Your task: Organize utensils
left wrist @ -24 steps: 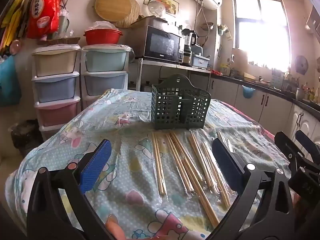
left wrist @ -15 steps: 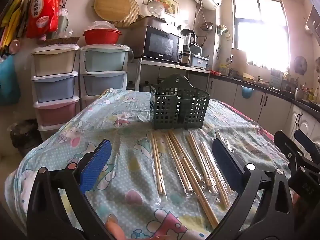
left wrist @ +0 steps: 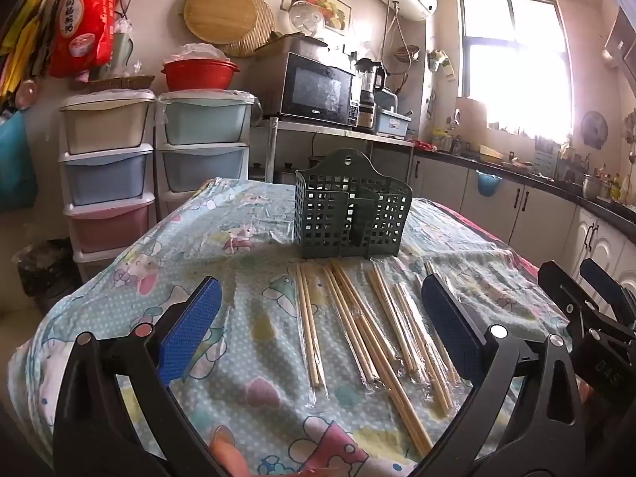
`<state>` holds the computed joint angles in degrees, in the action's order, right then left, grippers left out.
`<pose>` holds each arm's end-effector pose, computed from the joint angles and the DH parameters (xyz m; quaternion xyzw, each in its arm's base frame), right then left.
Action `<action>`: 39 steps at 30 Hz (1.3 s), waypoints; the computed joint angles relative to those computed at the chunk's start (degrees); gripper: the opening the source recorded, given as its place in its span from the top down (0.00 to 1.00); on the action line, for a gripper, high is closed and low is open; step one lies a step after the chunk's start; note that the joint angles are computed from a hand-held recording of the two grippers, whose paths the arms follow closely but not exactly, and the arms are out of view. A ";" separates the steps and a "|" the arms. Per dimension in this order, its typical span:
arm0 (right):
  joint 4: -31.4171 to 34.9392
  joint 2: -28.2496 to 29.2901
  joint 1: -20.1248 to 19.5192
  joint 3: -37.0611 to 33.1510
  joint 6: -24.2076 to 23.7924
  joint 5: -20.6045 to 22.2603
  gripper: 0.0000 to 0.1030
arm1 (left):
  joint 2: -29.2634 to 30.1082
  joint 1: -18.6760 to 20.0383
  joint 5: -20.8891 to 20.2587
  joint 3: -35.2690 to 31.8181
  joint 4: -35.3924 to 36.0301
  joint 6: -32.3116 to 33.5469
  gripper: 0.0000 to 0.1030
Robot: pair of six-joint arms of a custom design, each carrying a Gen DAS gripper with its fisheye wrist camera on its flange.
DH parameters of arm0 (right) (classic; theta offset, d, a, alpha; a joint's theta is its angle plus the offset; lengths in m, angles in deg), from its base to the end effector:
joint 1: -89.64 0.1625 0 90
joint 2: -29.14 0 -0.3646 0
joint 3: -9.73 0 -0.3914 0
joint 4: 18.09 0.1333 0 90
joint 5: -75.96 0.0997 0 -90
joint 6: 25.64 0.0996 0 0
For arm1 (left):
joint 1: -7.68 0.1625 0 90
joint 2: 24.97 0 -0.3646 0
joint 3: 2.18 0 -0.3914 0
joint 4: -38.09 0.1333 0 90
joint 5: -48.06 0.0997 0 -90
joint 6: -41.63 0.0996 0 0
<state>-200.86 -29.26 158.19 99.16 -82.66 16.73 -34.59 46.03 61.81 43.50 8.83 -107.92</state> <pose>-0.0658 -0.6714 0.3186 0.3824 -0.7464 0.5272 0.1365 -0.3965 -0.6070 -0.1088 0.0772 0.7128 -0.5983 0.3577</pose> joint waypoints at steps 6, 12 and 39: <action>-0.37 -0.10 -0.05 0.40 -0.08 0.01 0.06 | -0.60 0.01 0.29 1.15 -0.33 -0.18 0.10; -0.50 0.05 0.02 0.29 -0.05 -0.13 0.06 | -0.82 0.18 0.62 1.21 0.24 -0.49 0.10; -0.15 0.47 0.13 0.15 -0.75 -0.77 0.06 | -0.35 0.14 0.65 0.40 2.32 -2.10 0.10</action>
<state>-201.01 -28.80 158.31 99.30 -83.41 15.96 -34.94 46.17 62.46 43.90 11.16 -110.02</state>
